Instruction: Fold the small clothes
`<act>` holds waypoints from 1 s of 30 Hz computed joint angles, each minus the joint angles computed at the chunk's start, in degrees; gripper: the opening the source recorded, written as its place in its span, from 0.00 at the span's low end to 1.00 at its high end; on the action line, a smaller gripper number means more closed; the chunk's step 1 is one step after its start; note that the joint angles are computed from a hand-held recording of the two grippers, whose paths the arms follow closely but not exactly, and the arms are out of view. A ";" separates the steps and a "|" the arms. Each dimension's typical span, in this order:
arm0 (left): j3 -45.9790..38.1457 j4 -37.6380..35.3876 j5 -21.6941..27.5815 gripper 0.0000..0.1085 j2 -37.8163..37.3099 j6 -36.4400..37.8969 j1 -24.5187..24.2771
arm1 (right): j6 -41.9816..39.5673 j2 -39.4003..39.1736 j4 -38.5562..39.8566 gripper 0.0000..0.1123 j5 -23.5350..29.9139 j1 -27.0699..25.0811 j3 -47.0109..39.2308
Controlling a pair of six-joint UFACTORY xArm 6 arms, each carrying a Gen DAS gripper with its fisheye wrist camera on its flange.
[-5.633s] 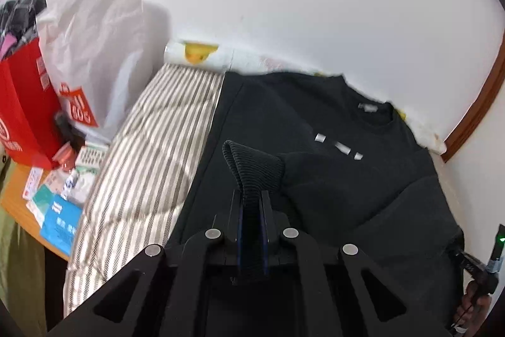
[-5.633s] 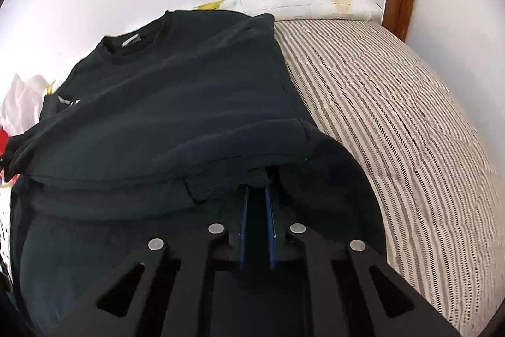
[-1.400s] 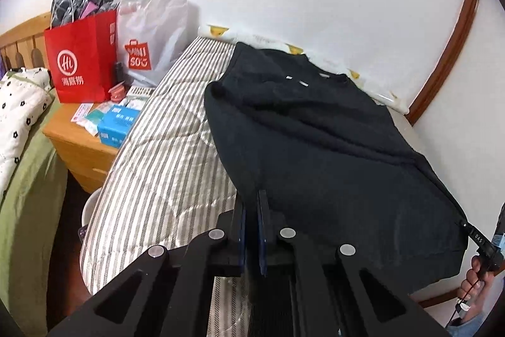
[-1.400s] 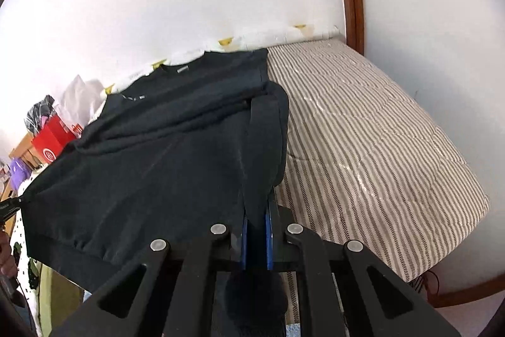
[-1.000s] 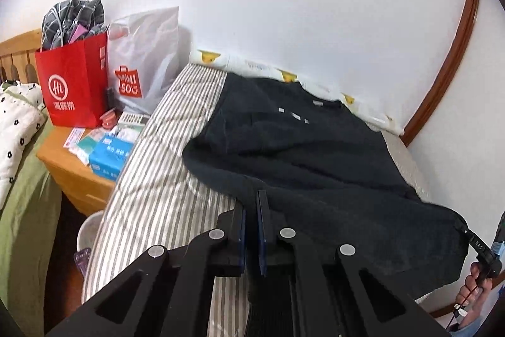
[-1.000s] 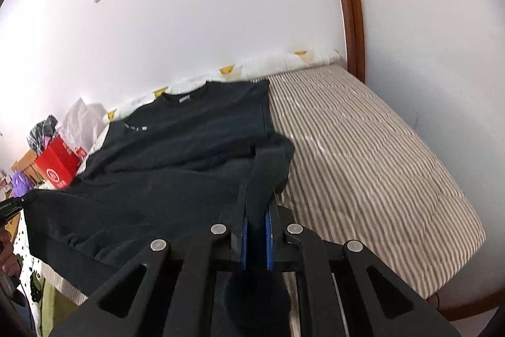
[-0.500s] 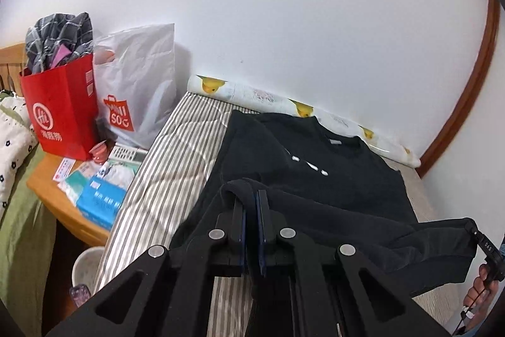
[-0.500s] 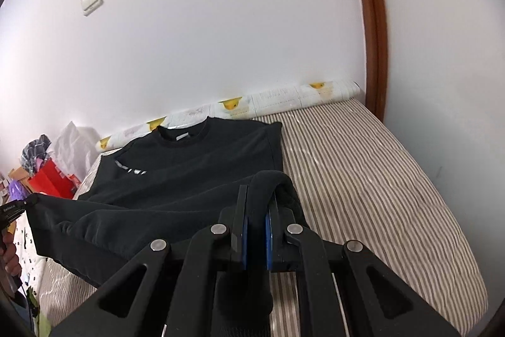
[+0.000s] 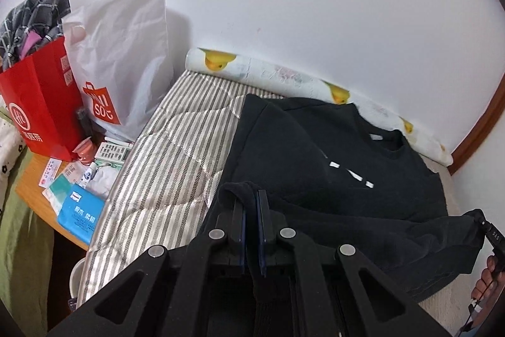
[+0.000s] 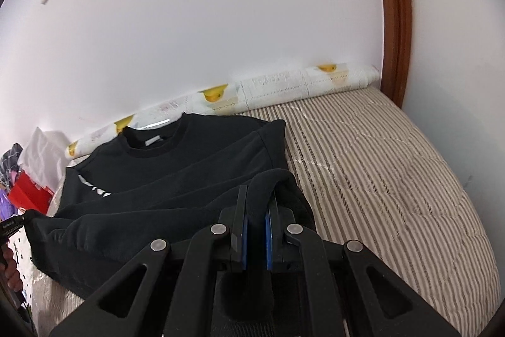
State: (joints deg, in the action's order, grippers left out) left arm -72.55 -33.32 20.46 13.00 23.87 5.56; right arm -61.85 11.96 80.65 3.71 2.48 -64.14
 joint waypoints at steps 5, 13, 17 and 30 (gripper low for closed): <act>-2.83 3.74 0.52 0.06 3.36 -3.08 -0.09 | 11.52 5.95 -11.96 0.07 -0.15 -0.20 -3.69; -5.65 8.04 1.88 0.06 6.58 -6.66 -0.20 | 30.75 12.14 -32.37 0.07 -0.09 -1.04 -6.75; -6.04 9.60 1.92 0.07 7.20 -7.75 -0.41 | 35.89 12.85 -38.90 0.07 -0.72 -1.20 -6.46; -2.94 16.36 1.43 0.25 4.36 -11.66 -0.75 | 41.27 5.69 -49.61 0.22 -1.88 -1.61 2.20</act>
State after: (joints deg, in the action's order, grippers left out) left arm -75.50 -16.97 21.89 17.36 12.21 4.81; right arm -20.59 17.64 31.05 1.83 0.87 -61.94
